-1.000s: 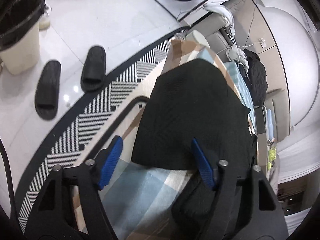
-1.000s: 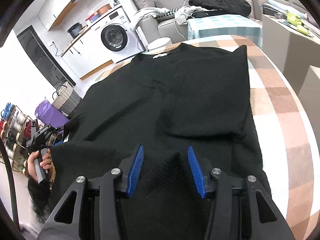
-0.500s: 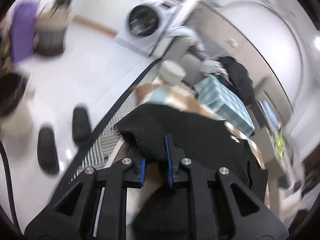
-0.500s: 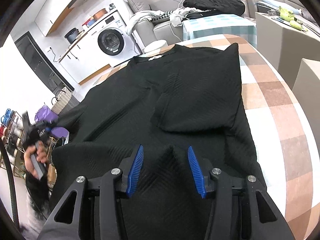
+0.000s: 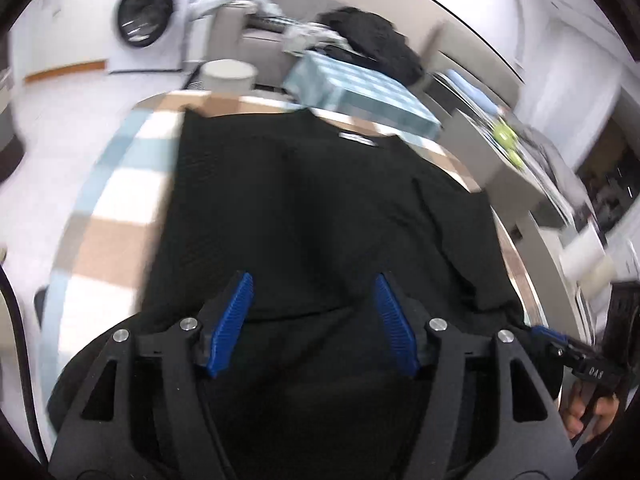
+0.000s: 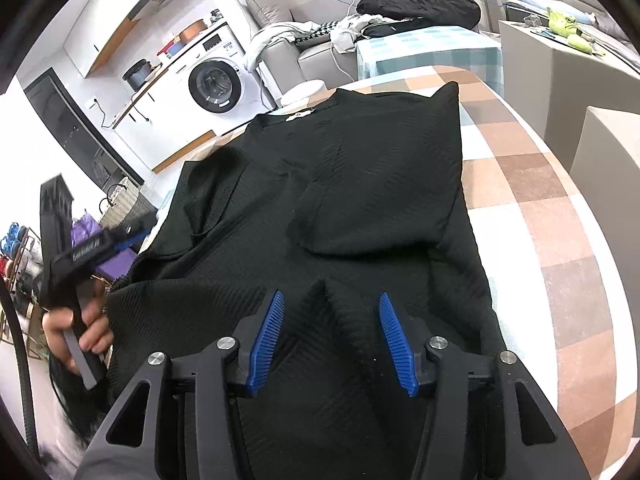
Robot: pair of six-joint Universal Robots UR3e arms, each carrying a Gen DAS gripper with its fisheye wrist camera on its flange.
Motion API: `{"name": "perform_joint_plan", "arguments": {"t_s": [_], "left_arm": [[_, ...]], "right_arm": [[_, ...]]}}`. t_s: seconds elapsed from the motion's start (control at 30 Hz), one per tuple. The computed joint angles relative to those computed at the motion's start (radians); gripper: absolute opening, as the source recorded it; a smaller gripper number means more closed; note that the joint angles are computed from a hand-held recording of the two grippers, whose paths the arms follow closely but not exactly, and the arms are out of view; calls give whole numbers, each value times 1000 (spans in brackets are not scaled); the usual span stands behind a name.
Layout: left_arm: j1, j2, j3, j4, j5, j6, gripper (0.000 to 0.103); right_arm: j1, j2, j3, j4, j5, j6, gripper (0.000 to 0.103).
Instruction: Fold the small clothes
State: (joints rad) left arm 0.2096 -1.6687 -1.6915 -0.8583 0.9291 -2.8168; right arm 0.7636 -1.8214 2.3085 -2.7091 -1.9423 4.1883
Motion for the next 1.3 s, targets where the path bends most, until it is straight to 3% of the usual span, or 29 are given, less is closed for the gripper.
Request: {"name": "perform_joint_plan", "arguments": {"t_s": [0.2,0.4,0.5,0.6,0.77,0.87,0.97,1.03,1.07,1.1,1.17,1.23,1.3], "left_arm": [[126,36,-110,81,20,-16,61],[305,244,-262,-9,-7,139,62],[394,391,-348,-88,-31,241,63],[507,539,-421,-198,-57,353,74],[764,759,-475,-528,-109,624,76],[877,818,-489,-664,-105,739,76],[945,842,-501,-748,-91,820,76],[985,856,-503,-802,-79,869,76],[974,850,-508,-783,-74,853,76],[964,847,-515,-768,-74,842,76],[969,855,-522,-767,-75,846,76],[965,860,-523,-771,-75,846,76],[948,856,-535,-741,-66,829,76]], "right_arm": [[-3,12,8,-32,7,-10,52],[11,-33,17,4,-13,-2,54],[27,-91,41,12,-34,12,59],[81,-149,33,96,-108,54,62],[212,-249,29,317,-229,220,70],[250,-280,79,321,-200,268,71],[230,-274,164,194,-101,225,70],[183,-256,209,98,-30,172,58],[169,-251,235,39,-17,143,31],[148,-258,259,-14,-4,112,16],[131,-295,276,-31,-63,106,13],[97,-384,256,95,-134,120,10],[-16,-522,298,149,-85,63,12]]}}
